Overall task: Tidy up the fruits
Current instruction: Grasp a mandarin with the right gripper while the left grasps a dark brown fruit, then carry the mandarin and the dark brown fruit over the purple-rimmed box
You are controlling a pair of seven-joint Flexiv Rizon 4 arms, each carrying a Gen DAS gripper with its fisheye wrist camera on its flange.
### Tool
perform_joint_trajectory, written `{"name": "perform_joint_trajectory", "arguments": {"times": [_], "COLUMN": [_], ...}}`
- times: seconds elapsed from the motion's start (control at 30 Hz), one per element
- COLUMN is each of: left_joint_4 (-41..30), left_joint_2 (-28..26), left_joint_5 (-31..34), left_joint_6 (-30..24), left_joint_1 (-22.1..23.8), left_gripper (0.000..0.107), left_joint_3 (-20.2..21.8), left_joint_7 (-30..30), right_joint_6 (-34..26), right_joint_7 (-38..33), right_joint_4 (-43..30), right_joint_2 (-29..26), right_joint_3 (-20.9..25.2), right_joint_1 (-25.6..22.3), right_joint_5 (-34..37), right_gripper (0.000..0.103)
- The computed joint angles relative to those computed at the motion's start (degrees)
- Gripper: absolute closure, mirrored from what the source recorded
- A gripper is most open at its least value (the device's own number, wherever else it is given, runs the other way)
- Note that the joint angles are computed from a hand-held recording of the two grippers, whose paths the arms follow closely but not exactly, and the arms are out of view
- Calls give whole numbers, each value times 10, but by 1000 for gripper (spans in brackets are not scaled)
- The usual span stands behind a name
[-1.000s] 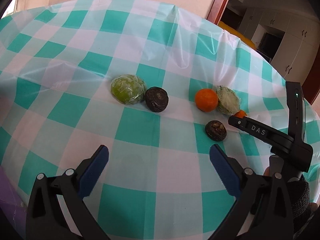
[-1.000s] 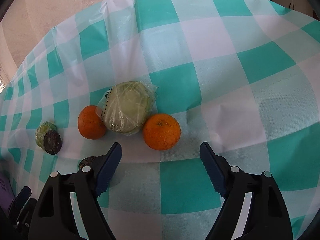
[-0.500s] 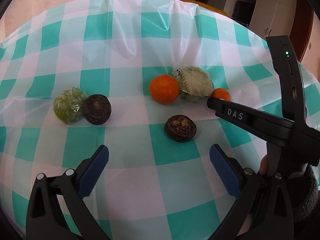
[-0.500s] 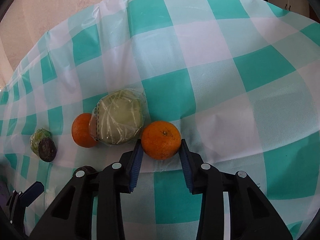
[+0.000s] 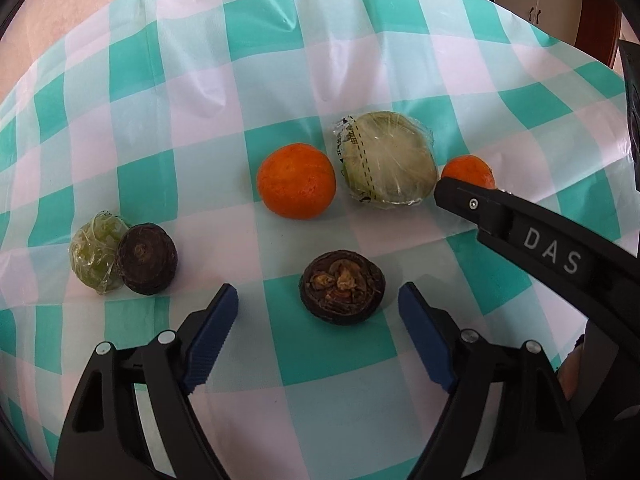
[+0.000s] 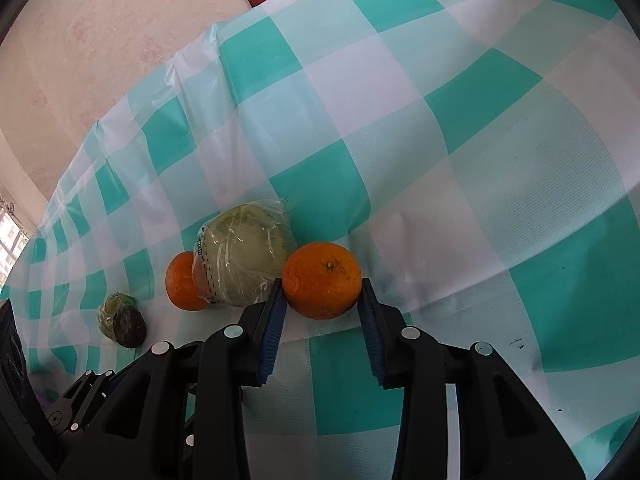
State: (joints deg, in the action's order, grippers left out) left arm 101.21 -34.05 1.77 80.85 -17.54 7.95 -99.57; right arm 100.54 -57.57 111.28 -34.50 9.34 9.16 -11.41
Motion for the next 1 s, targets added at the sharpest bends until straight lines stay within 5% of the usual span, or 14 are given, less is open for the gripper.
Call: {"name": "perform_joint_trajectory", "arguments": {"times": [0.13,0.2,0.27,0.87,1.0], "left_joint_4": [-13,-11,-22,94,148], "left_joint_2": [-5,-5,-13,22,41], "left_joint_5": [5,10,17,-31,-61], "left_joint_6": [-6,3,9,146,188], "left_joint_1": [-6,-7,-27,-138,-133], "left_gripper": [30,42,67,68,68], "left_joint_3": [8,10,34,172,158], "left_joint_7": [-7,-8,-30,-149,-149], "right_joint_6": [0,1,-3,9,13], "right_joint_7": [-2,-3,-5,-1,8], "right_joint_4": [-11,-11,-11,-6,3], "right_joint_2": [-10,-11,-10,-9,-2], "right_joint_3": [4,8,14,12,-16], "right_joint_1": [-4,-8,-13,-15,11], "right_joint_5": [-2,-2,-4,1,11], "right_gripper": [66,66,66,66,66]}}
